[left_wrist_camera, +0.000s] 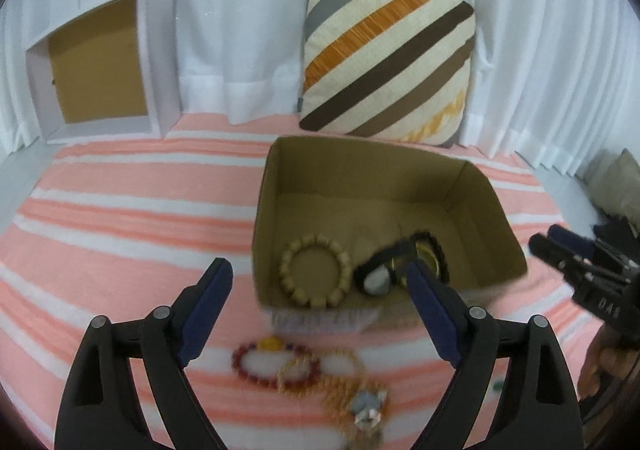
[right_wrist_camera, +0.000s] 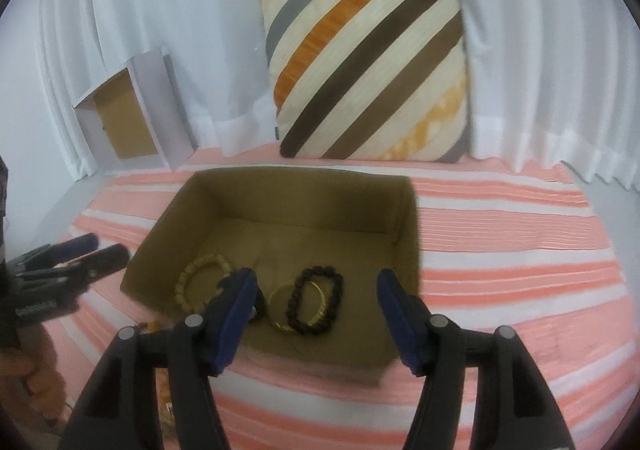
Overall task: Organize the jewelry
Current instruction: 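Open both tools to drop the wooden and black bracelets into the box, then move both tools back toward the remaining jewelry on the cloth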
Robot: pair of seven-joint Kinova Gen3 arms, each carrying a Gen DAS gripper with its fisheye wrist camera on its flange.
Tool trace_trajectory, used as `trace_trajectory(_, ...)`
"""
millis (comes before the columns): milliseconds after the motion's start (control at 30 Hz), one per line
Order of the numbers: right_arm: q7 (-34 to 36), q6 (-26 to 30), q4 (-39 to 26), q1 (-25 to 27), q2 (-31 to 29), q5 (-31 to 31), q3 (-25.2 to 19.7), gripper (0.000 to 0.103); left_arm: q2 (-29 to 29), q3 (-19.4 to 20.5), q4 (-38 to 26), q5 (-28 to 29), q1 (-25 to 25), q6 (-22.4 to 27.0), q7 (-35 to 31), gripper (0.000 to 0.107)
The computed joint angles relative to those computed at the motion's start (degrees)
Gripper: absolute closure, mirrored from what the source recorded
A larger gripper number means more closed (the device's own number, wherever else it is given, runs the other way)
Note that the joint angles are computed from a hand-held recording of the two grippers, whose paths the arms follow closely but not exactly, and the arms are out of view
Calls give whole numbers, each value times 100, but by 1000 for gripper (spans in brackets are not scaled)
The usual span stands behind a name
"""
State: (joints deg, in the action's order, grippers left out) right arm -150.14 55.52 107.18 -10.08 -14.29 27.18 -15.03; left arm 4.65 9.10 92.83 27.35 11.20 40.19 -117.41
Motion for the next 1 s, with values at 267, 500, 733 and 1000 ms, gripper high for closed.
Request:
trace_trajectory(267, -1211, 1130, 376, -3, -840, 262, -1301, 39, -969, -454, 1366, 619, -211, 151, -1016, 18)
trace_trajectory(500, -2044, 2100, 477, 0, -1190, -78, -2585, 39, -1614, -867, 2509, 818, -75, 86, -1646, 18)
trace_trajectory(733, -2537, 2491, 528, 136, -1376, -588, -3558, 39, -1635, -953, 2928, 823, -76, 16, -1742, 18)
trace_trajectory(1000, -2479, 2238, 748, 687, -1674, -1279, -3939, 39, -1564, -852, 3249, 751, -11, -373, -1714, 18)
